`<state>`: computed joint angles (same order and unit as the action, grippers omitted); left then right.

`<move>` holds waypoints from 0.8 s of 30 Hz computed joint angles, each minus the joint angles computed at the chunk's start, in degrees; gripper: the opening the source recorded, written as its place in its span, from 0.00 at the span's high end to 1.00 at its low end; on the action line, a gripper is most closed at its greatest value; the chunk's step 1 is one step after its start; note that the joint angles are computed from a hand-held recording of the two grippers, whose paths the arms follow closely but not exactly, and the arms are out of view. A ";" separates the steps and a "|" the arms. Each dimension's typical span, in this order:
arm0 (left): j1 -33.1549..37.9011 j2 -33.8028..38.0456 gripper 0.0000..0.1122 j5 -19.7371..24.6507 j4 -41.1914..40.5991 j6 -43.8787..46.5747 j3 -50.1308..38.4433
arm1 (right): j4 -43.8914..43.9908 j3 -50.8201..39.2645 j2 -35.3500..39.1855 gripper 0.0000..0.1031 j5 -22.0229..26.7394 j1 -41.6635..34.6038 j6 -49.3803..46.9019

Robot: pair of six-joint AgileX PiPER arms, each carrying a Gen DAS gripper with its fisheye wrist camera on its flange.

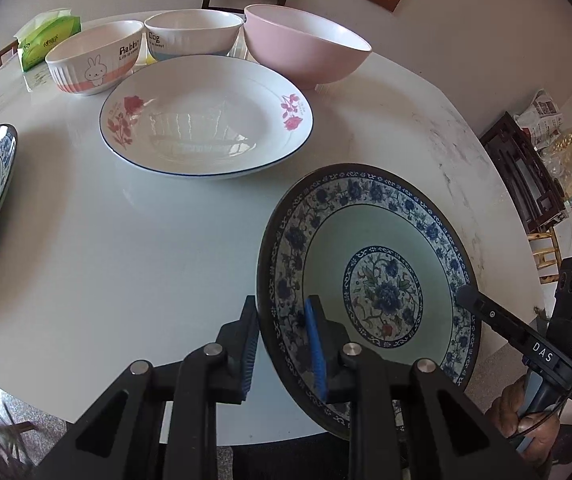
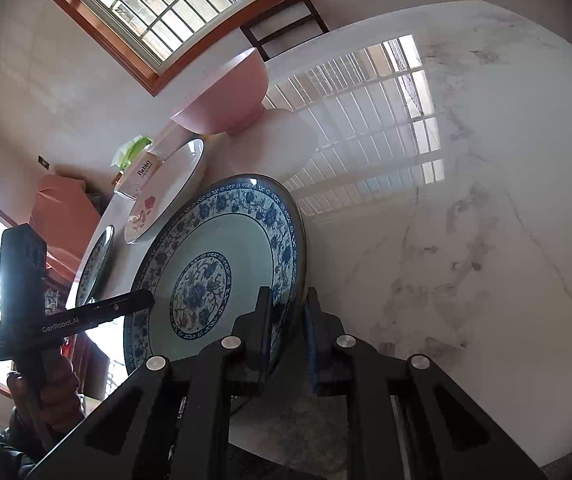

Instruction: Organize plates and bowls

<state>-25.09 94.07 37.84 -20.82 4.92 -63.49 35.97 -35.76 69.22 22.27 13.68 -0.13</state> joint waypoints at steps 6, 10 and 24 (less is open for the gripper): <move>0.70 -3.39 0.79 -0.42 0.35 -0.32 2.04 | -3.02 1.61 -3.41 0.85 0.35 2.00 6.22; 2.71 -6.34 0.79 -0.96 0.01 0.41 4.16 | -10.46 0.86 -4.88 0.85 0.04 5.74 15.75; 24.35 -16.47 0.79 2.63 -8.58 13.83 11.40 | -27.50 -9.77 3.25 0.85 -2.31 20.93 35.05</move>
<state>-0.75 77.60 40.47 -29.39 18.75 -52.09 8.47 -45.53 72.47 19.95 34.61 34.92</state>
